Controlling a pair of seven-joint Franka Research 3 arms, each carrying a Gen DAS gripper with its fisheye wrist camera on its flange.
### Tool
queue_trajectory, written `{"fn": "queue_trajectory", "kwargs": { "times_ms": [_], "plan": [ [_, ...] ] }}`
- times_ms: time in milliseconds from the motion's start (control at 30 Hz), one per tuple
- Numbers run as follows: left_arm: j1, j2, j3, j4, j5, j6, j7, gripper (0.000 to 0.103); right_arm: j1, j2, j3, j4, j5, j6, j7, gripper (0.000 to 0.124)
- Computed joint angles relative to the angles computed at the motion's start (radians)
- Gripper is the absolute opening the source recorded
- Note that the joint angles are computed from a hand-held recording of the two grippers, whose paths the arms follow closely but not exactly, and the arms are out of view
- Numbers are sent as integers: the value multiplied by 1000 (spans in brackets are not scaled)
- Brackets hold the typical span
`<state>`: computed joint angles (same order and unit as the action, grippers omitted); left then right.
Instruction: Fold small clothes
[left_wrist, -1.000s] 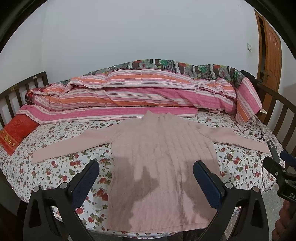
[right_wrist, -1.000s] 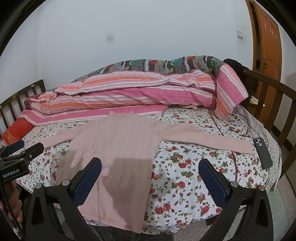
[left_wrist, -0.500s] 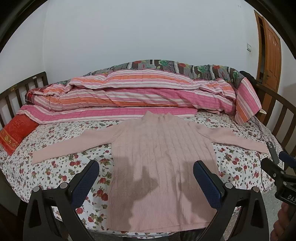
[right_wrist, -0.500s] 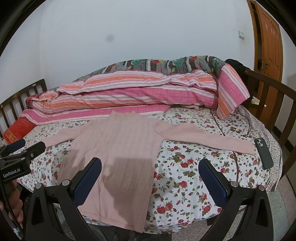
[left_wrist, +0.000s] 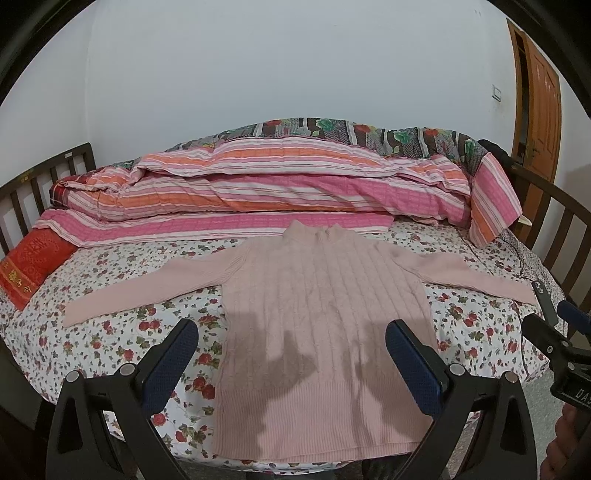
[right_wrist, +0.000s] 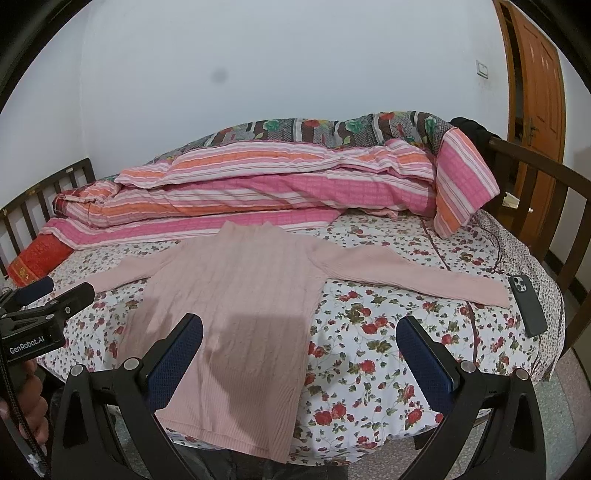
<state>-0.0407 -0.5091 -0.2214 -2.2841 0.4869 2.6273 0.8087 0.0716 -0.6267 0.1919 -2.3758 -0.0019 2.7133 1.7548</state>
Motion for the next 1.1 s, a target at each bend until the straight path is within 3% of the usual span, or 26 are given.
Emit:
{"fn": "queue_trajectory", "kwargs": {
  "times_ms": [800,900,1100],
  "plan": [
    [-1,-5,0,-3,2,14,6,102,3,-1,2,-3,-1,2,0,102],
    [-20,-4,21,-10,-27,29,25,102,-5,3,14,0,-10,-1,13,102],
    [7,4,16,-25,-20,57,13,102,-13,17,30,7,-29,0,43,102]
  ]
}}
